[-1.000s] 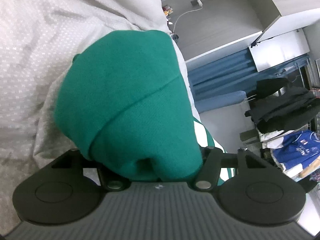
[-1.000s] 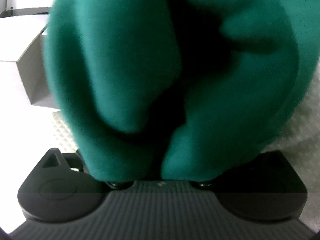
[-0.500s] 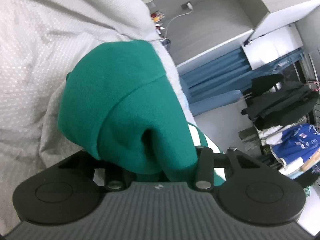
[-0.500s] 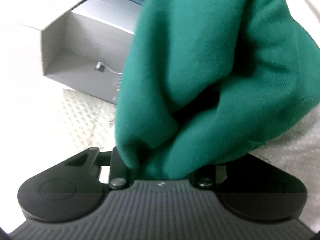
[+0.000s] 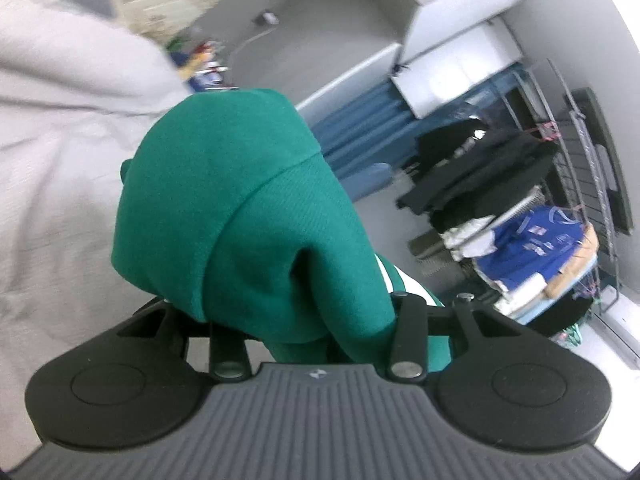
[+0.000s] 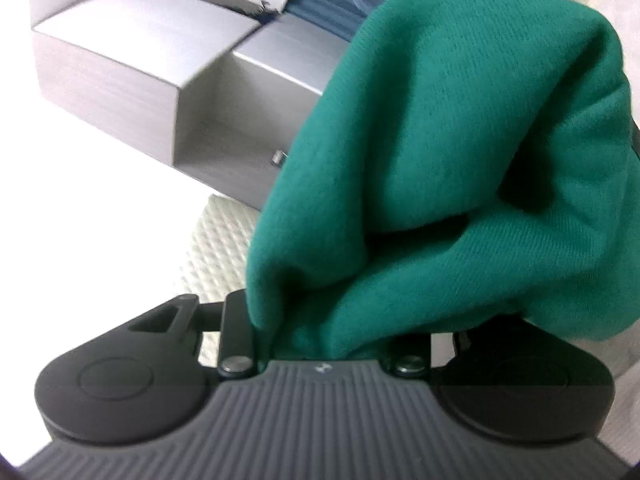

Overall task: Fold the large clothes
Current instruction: 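Lift the folded hoodie with both grippers and carry it across the bed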

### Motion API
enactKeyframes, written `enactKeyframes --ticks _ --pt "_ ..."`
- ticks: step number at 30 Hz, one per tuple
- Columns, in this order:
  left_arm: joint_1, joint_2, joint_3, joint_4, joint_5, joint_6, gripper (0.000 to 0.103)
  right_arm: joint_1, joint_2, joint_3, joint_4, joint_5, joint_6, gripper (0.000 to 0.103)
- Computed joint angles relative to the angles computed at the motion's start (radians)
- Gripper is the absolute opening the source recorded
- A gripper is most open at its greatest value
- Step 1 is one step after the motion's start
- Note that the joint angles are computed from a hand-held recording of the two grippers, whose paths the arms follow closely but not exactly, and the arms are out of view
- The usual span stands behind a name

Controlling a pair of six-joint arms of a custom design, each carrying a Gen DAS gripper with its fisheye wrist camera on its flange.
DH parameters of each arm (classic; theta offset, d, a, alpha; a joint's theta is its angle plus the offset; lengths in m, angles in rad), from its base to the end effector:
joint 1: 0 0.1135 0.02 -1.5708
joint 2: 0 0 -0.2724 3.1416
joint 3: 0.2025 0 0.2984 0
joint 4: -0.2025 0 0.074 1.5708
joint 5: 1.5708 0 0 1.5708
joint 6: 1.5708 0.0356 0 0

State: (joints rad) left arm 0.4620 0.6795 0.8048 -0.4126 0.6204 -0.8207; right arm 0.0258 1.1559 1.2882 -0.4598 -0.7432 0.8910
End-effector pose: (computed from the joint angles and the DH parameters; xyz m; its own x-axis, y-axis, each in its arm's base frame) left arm 0.1787 0.0659 0.3516 -0.2727 -0.8008 -0.5332 -0.0926 0.5735 -0.8139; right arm 0.2862 0.0315 0.4286 -0.7150 0.5544 -0.4259 -0.1645 0.4588 0.8732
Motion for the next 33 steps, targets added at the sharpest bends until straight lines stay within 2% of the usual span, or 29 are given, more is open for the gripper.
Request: enactKeyframes --ticks 3,9,12,16,19,22,24,27,28,32,33 --pt "-0.214 0.124 0.145 0.037 -0.173 -0.045 0.047 -0.109 0.09 0.147 -0.036 -0.077 -0.027 0.043" --pt "-0.526 0.498 0.442 0.162 -0.384 -0.106 0.048 -0.277 0.315 0.425 -0.078 -0.141 -0.092 0.044" --pt "-0.616 0.719 0.595 0.22 -0.431 -0.117 0.048 -0.336 0.435 0.521 -0.069 -0.137 -0.129 0.044" --pt "-0.673 1.05 0.858 0.254 -0.429 -0.112 0.048 -0.411 0.589 0.597 -0.053 -0.141 -0.178 0.044" --pt "-0.697 1.277 1.043 0.265 -0.414 -0.081 0.048 -0.423 0.667 0.574 0.007 -0.112 -0.189 0.044" --pt "-0.714 1.436 1.137 0.297 -0.386 -0.071 0.048 -0.431 0.756 0.531 0.115 -0.082 -0.181 0.044" --pt "-0.72 1.536 1.197 0.306 -0.371 -0.049 0.048 -0.413 0.766 0.445 0.188 -0.047 -0.196 0.044" --pt "-0.719 1.606 1.185 0.351 -0.347 0.038 0.048 -0.418 0.803 0.363 0.257 -0.04 -0.203 0.044" --pt "-0.715 1.621 1.168 0.372 -0.332 0.035 0.048 -0.416 0.796 0.301 0.318 -0.038 -0.201 0.044" --pt "-0.695 1.618 0.985 0.61 -0.292 0.014 0.048 -0.421 0.762 0.13 0.532 -0.068 -0.178 0.045" --pt "-0.693 1.619 0.968 0.626 -0.294 0.033 0.048 -0.412 0.781 0.118 0.572 -0.058 -0.171 0.046"
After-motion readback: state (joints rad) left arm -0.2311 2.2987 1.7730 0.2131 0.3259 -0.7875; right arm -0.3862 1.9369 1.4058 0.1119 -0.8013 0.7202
